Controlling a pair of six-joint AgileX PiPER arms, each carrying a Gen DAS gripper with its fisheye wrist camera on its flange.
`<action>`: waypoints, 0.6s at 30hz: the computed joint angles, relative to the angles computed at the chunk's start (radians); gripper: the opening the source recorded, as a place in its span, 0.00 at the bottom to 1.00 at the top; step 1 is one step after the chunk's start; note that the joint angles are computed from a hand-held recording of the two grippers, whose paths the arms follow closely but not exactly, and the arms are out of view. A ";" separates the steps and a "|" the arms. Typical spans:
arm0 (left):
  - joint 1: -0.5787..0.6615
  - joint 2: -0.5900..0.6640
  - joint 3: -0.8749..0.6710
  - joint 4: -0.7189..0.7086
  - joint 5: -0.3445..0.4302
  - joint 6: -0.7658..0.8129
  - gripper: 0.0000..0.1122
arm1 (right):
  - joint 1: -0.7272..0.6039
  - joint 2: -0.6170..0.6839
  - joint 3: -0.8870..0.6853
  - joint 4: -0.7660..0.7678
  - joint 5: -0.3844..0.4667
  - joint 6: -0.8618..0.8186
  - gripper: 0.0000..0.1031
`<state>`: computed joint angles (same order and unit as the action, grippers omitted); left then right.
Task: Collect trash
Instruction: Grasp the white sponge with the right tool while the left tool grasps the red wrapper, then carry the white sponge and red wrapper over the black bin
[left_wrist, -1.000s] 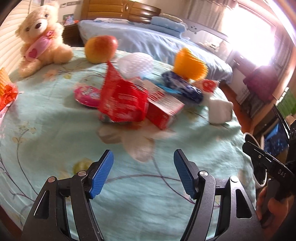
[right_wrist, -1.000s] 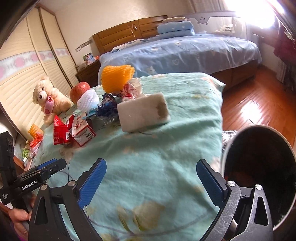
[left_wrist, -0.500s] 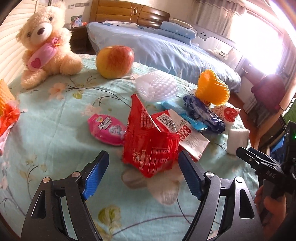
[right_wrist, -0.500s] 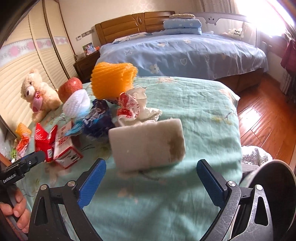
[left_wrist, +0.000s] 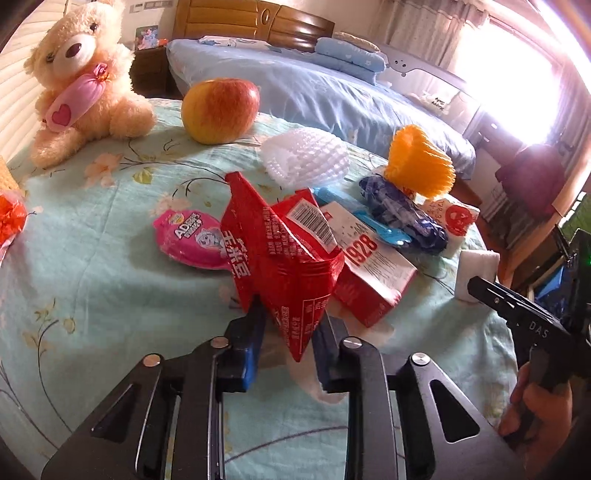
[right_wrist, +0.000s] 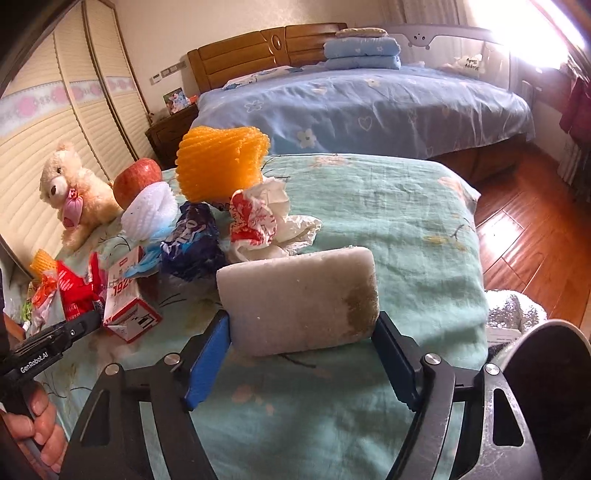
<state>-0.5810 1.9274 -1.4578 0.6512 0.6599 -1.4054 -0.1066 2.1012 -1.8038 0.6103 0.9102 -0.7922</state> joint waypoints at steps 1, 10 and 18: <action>-0.006 -0.006 0.007 0.005 -0.002 -0.007 0.15 | -0.006 -0.008 0.011 0.008 0.001 -0.004 0.75; -0.059 -0.055 0.054 0.024 -0.033 -0.053 0.10 | -0.079 -0.108 0.140 0.098 0.017 -0.081 0.75; -0.142 -0.071 0.046 0.049 -0.028 -0.077 0.10 | -0.159 -0.192 0.244 0.168 0.048 -0.157 0.75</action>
